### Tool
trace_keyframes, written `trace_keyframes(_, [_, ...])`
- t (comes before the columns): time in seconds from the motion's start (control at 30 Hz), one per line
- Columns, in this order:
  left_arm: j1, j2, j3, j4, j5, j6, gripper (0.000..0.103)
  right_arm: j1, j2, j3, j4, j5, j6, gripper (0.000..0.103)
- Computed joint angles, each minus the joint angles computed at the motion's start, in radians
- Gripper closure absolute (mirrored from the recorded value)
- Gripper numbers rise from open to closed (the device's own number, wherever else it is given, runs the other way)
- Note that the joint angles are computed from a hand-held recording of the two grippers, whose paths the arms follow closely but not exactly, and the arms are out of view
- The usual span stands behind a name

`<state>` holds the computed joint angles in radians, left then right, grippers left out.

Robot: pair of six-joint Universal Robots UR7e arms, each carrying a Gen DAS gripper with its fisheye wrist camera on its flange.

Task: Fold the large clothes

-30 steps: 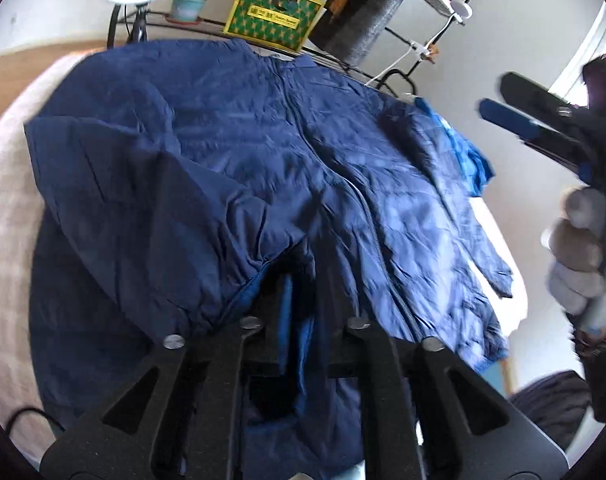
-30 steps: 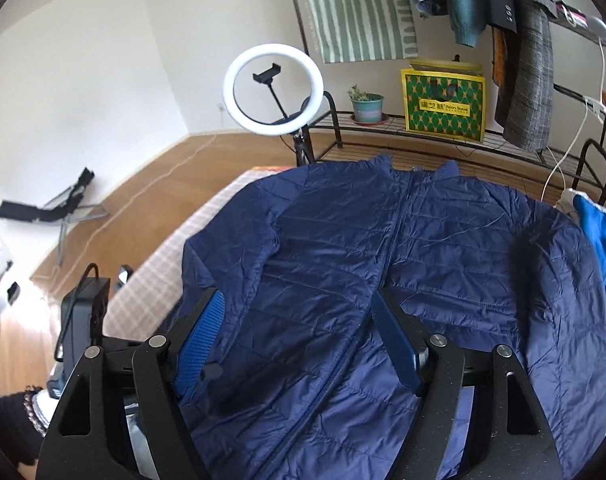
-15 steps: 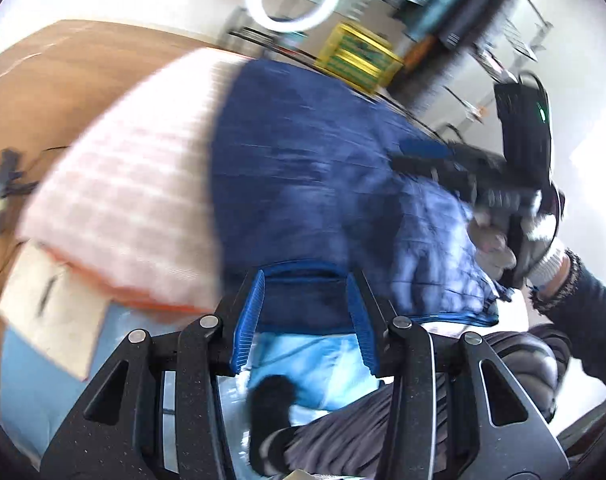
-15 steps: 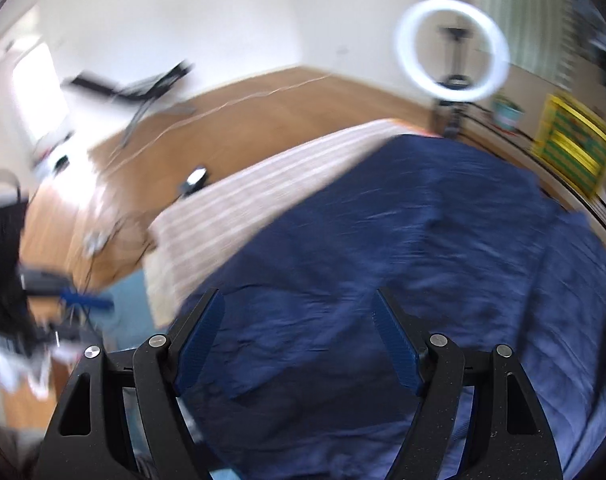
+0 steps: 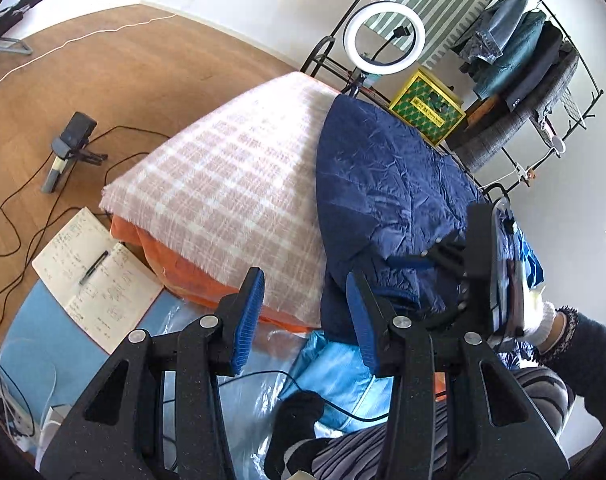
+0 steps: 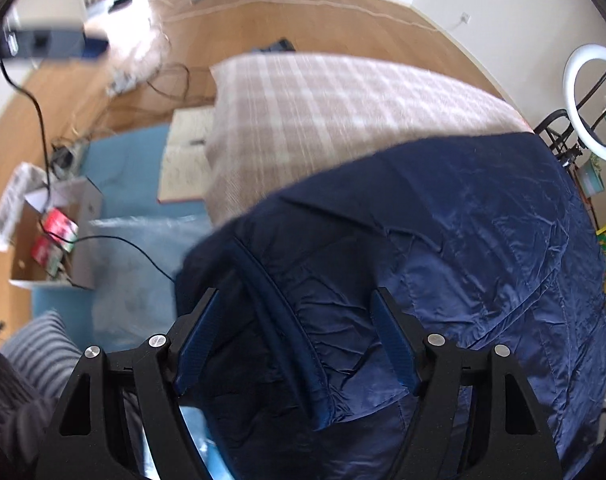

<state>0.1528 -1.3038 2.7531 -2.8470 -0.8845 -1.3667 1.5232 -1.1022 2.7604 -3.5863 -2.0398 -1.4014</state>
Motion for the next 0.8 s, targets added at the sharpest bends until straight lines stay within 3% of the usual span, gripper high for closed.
trace_keyframes(0.07, [0.025, 0.027, -0.009, -0.042, 0.012, 0.039, 0.06, -0.008, 0.05, -0.007, -0.063, -0.024, -0.009, 0.029])
trace_keyframes(0.17, [0.056, 0.063, -0.027, -0.099, 0.025, 0.098, 0.06, -0.016, 0.015, -0.017, 0.0, -0.019, 0.01, 0.04])
trace_keyframes(0.27, [0.083, 0.097, -0.045, -0.143, 0.037, 0.151, 0.06, -0.013, -0.062, -0.035, 0.141, -0.016, 0.059, 0.063])
trace_keyframes(0.33, [0.101, 0.117, -0.061, -0.158, 0.043, 0.183, 0.06, -0.009, -0.076, -0.049, 0.167, -0.017, 0.076, 0.086])
trace_keyframes(0.4, [0.12, 0.136, -0.077, -0.174, 0.048, 0.22, 0.06, -0.009, -0.123, -0.067, 0.251, 0.001, 0.127, 0.093])
trace_keyframes(0.63, [0.194, 0.211, -0.151, -0.218, 0.069, 0.361, 0.06, -0.039, -0.382, -0.178, 0.611, 0.181, 0.313, 0.096])
trace_keyframes(0.8, [0.255, 0.292, -0.247, -0.257, 0.075, 0.52, 0.06, -0.098, -0.488, -0.319, 0.792, 0.351, 0.447, 0.097])
